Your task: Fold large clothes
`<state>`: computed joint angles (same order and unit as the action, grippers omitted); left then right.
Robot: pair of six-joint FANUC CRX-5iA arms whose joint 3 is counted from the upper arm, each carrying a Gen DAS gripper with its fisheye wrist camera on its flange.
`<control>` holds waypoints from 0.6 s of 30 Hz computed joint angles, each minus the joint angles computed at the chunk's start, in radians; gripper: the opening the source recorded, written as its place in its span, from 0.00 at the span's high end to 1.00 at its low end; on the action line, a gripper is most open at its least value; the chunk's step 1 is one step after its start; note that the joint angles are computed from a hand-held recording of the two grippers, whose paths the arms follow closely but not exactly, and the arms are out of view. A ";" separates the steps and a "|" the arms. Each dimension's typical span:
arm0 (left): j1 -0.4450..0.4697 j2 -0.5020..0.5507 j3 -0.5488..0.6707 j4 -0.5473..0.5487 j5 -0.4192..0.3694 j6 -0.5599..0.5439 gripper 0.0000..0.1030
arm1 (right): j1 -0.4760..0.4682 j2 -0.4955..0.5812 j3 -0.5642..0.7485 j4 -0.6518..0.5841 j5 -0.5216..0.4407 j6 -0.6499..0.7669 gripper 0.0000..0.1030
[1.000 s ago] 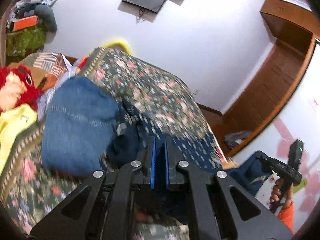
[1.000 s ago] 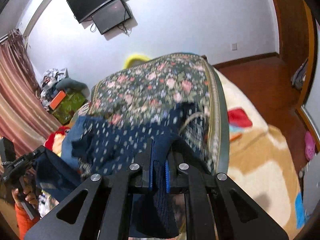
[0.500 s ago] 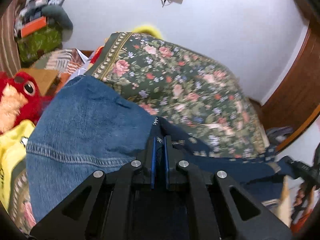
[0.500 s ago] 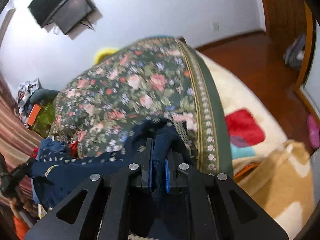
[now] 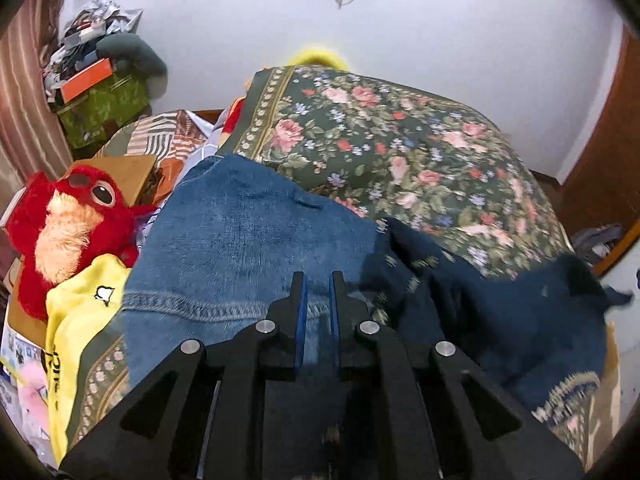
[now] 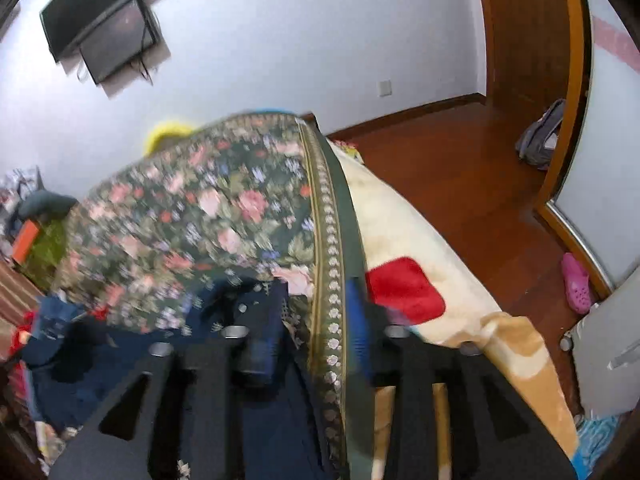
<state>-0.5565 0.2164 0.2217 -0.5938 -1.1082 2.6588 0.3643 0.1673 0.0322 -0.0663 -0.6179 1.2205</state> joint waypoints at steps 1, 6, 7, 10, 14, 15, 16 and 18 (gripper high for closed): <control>-0.007 -0.010 -0.003 0.009 0.001 -0.015 0.91 | -0.003 -0.016 -0.002 -0.010 -0.007 0.022 0.58; -0.065 -0.021 0.023 0.023 -0.014 -0.075 0.62 | 0.014 -0.104 -0.050 -0.033 -0.038 0.124 0.58; -0.084 -0.017 0.034 0.017 -0.016 -0.082 0.60 | 0.017 -0.112 -0.051 -0.054 -0.054 0.150 0.58; -0.114 0.008 0.065 0.031 -0.008 -0.123 0.49 | 0.044 -0.126 -0.065 -0.078 -0.077 0.205 0.57; -0.130 0.072 0.110 0.100 0.026 -0.220 0.39 | 0.085 -0.117 -0.067 -0.109 -0.112 0.277 0.45; -0.132 0.093 0.126 0.111 0.022 -0.244 0.39 | 0.099 -0.113 -0.072 -0.110 -0.111 0.293 0.45; -0.133 0.118 0.147 0.122 0.014 -0.271 0.39 | 0.113 -0.105 -0.074 -0.108 -0.114 0.307 0.45; -0.132 0.171 0.191 0.135 -0.011 -0.315 0.39 | 0.132 -0.077 -0.064 -0.113 -0.129 0.333 0.45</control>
<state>-0.6880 0.3875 0.4124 -0.4588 -1.1190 2.3438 0.4968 0.0899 -0.0322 -0.1789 -0.7465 1.5536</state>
